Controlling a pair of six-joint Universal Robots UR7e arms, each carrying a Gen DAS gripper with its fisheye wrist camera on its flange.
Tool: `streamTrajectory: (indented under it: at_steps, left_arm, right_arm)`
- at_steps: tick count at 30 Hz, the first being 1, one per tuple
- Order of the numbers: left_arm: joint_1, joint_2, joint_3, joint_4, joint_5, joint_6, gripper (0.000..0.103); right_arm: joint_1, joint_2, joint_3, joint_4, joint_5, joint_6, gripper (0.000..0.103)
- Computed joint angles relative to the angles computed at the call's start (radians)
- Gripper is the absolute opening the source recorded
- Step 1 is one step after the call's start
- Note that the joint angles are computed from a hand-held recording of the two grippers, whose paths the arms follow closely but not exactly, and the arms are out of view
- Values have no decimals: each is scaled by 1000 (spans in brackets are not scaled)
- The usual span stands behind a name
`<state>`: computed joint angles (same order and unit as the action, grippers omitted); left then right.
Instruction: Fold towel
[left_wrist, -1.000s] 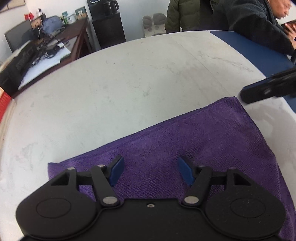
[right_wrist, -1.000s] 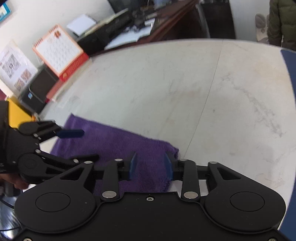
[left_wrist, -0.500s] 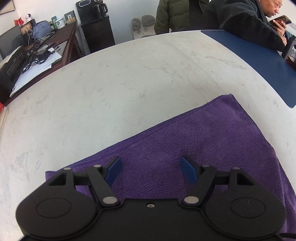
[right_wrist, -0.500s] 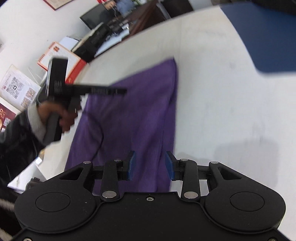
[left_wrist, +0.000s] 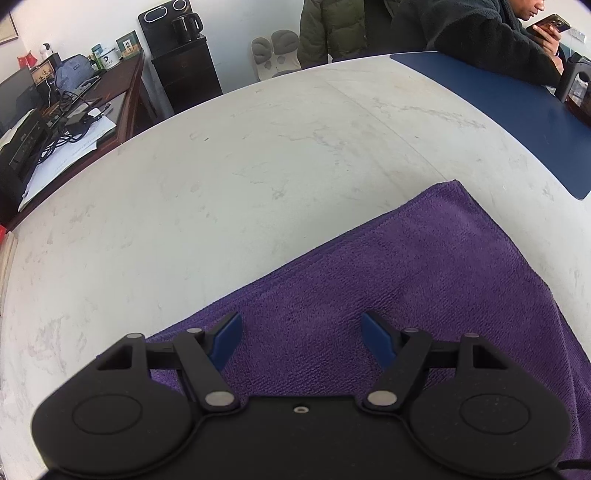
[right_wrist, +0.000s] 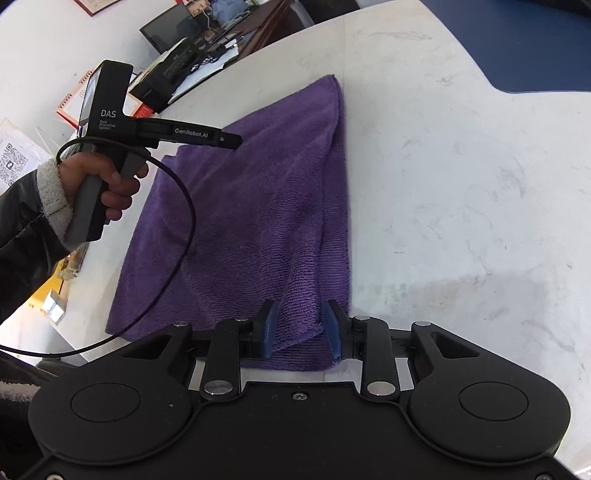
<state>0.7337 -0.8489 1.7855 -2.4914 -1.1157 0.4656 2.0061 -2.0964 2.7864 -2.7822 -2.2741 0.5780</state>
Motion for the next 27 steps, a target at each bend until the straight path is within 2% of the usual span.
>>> streamTrajectory:
  at_steps: [2, 7, 14, 21, 27]
  left_arm:
    - [1, 0, 1, 0, -1, -3, 70]
    - [0, -1, 4, -5, 0, -5, 71]
    - [0, 0, 2, -4, -2, 1, 71]
    - [0, 2, -2, 0, -3, 2, 72]
    - [-1, 4, -3, 2, -1, 2, 72]
  right_arm:
    - [5, 11, -6, 20, -12, -6, 15]
    - [6, 26, -14, 49, -11, -35, 6]
    - [62, 1, -33, 84, -27, 2, 5]
    - [158, -1, -78, 217, -98, 133, 5]
    - [118, -13, -65, 295, -106, 175, 5]
